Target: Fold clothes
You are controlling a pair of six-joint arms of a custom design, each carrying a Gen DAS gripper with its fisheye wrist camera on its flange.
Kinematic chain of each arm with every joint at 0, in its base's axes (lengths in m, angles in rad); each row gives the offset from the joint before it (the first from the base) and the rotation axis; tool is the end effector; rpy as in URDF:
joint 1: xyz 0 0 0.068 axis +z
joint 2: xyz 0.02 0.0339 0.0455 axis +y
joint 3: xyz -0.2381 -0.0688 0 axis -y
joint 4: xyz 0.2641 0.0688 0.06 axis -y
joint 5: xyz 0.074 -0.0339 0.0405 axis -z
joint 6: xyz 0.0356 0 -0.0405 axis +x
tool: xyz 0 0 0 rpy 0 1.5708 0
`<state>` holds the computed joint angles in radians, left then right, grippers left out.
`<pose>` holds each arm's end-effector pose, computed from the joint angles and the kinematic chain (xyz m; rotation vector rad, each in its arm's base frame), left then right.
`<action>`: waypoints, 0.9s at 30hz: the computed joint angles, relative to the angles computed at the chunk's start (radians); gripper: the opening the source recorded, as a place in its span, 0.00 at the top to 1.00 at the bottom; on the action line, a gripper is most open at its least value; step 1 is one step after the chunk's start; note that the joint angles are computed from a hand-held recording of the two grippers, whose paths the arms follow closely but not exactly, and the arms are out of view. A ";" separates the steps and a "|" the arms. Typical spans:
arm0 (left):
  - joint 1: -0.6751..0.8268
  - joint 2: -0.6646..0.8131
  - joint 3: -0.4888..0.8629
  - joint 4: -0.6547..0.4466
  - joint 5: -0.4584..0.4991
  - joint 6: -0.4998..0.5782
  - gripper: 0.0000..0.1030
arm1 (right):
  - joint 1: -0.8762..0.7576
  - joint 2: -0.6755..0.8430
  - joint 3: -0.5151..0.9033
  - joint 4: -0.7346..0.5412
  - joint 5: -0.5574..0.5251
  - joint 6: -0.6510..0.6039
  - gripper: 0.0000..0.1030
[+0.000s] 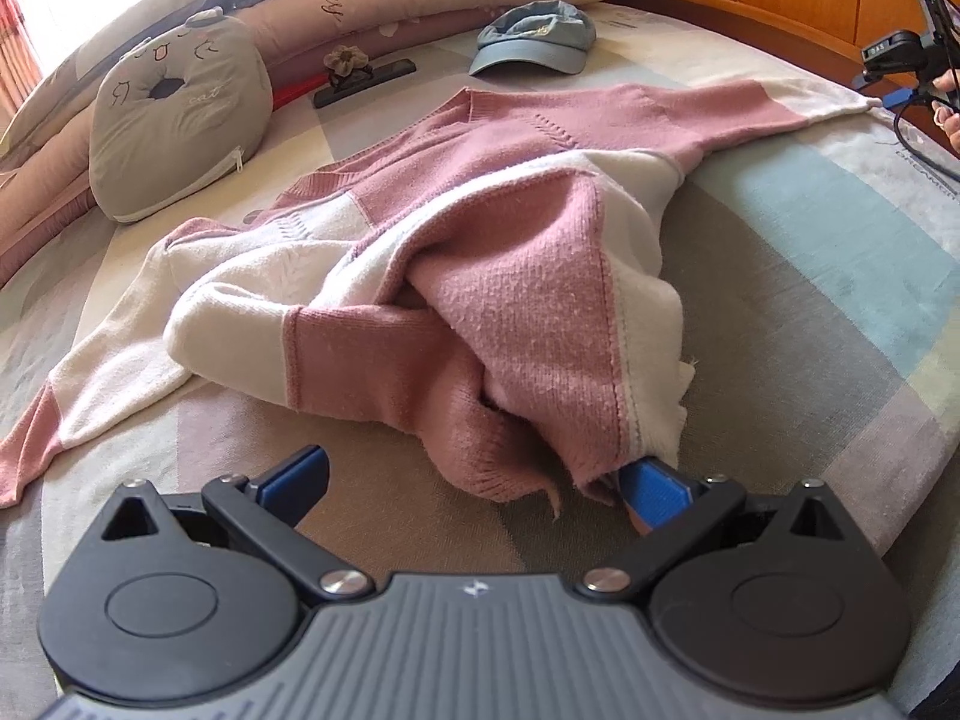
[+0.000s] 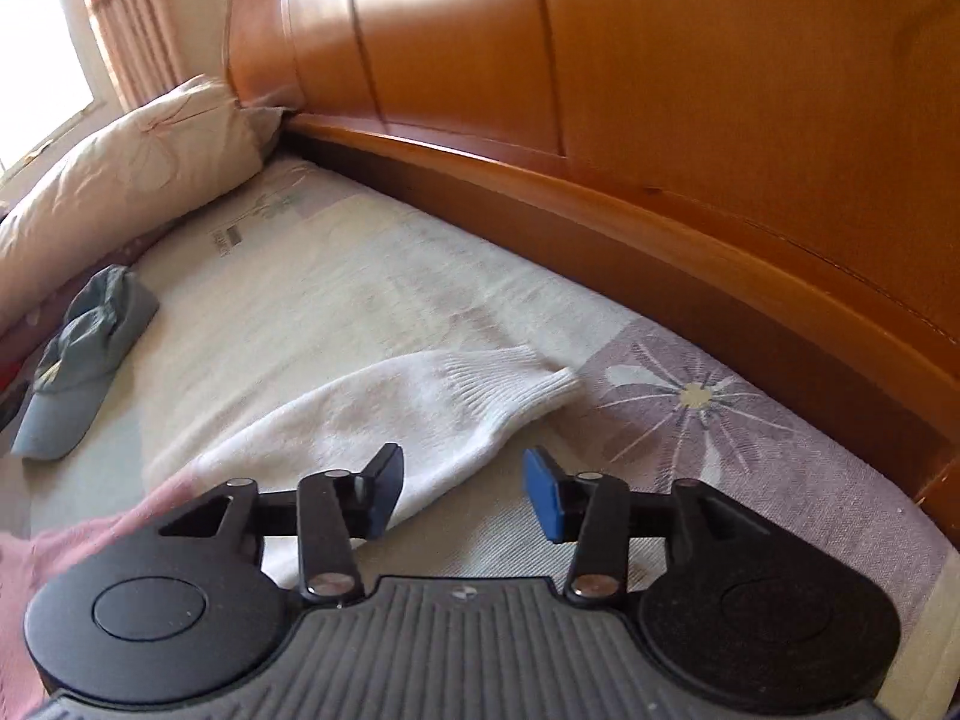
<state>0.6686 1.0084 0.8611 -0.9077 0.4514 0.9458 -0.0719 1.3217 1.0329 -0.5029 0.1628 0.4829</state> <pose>0.1786 0.1213 0.2433 0.4888 2.4227 0.0783 0.3070 -0.0279 0.2489 0.7186 2.2366 0.0092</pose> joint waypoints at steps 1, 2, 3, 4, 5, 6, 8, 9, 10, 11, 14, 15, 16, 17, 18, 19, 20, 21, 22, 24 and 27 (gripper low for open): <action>0.014 0.001 0.004 -0.007 0.012 0.009 0.01 | 0.031 -0.012 0.007 -0.023 -0.006 -0.014 0.40; 0.029 0.005 0.009 -0.017 0.025 0.018 0.01 | 0.067 -0.019 0.015 -0.045 -0.009 -0.023 0.37; 0.044 0.010 0.015 -0.027 0.038 0.026 0.01 | 0.104 -0.024 0.025 -0.066 -0.011 -0.031 0.35; 0.062 0.014 0.020 -0.039 0.053 0.038 0.01 | 0.144 -0.028 0.034 -0.088 -0.019 -0.036 0.32; 0.081 0.019 0.026 -0.053 0.068 0.052 0.01 | 0.181 -0.029 0.044 -0.110 -0.031 -0.039 0.32; 0.097 0.023 0.031 -0.065 0.082 0.065 0.01 | 0.227 -0.032 0.054 -0.132 -0.031 -0.036 0.32; 0.132 0.026 0.036 -0.084 0.104 0.097 0.01 | 0.322 -0.029 0.074 -0.167 -0.023 -0.027 0.31; 0.149 0.029 0.039 -0.091 0.114 0.112 0.01 | 0.372 -0.025 0.082 -0.180 -0.014 -0.017 0.31; 0.165 0.036 0.044 -0.099 0.124 0.127 0.01 | 0.423 -0.019 0.092 -0.192 -0.005 -0.005 0.30; 0.181 0.046 0.051 -0.106 0.135 0.139 0.01 | 0.472 -0.017 0.096 -0.197 -0.001 0.004 0.30; 0.217 0.094 0.079 -0.120 0.155 0.161 0.01 | 0.617 0.001 0.115 -0.207 0.016 0.033 0.30; 0.224 0.106 0.081 -0.115 0.157 0.163 0.01 | 0.665 0.010 0.123 -0.205 0.018 0.046 0.30; 0.230 0.116 0.083 -0.108 0.158 0.166 0.01 | 0.713 0.021 0.133 -0.203 0.019 0.058 0.30; 0.236 0.130 0.083 -0.101 0.160 0.169 0.01 | 0.759 0.035 0.146 -0.199 0.019 0.070 0.30; 0.241 0.146 0.082 -0.093 0.162 0.172 0.01 | 0.804 0.047 0.154 -0.187 0.018 0.077 0.30; 0.244 0.167 0.083 -0.087 0.165 0.174 0.01 | 0.848 0.061 0.162 -0.171 0.017 0.084 0.29; 0.244 0.192 0.084 -0.081 0.162 0.173 0.01 | 0.890 0.079 0.169 -0.156 0.020 0.090 0.26; 0.241 0.213 0.082 -0.072 0.149 0.162 0.01 | 0.931 0.100 0.178 -0.141 0.024 0.096 0.26; 0.242 0.235 0.084 -0.071 0.142 0.158 0.01 | 0.970 0.125 0.190 -0.135 0.033 0.102 0.26; 0.254 0.279 0.092 -0.079 0.139 0.163 0.01 | 1.039 0.177 0.216 -0.141 0.068 0.112 0.26; 0.286 0.342 0.109 -0.102 0.148 0.175 0.01 | 1.106 0.233 0.227 -0.146 0.106 0.161 0.26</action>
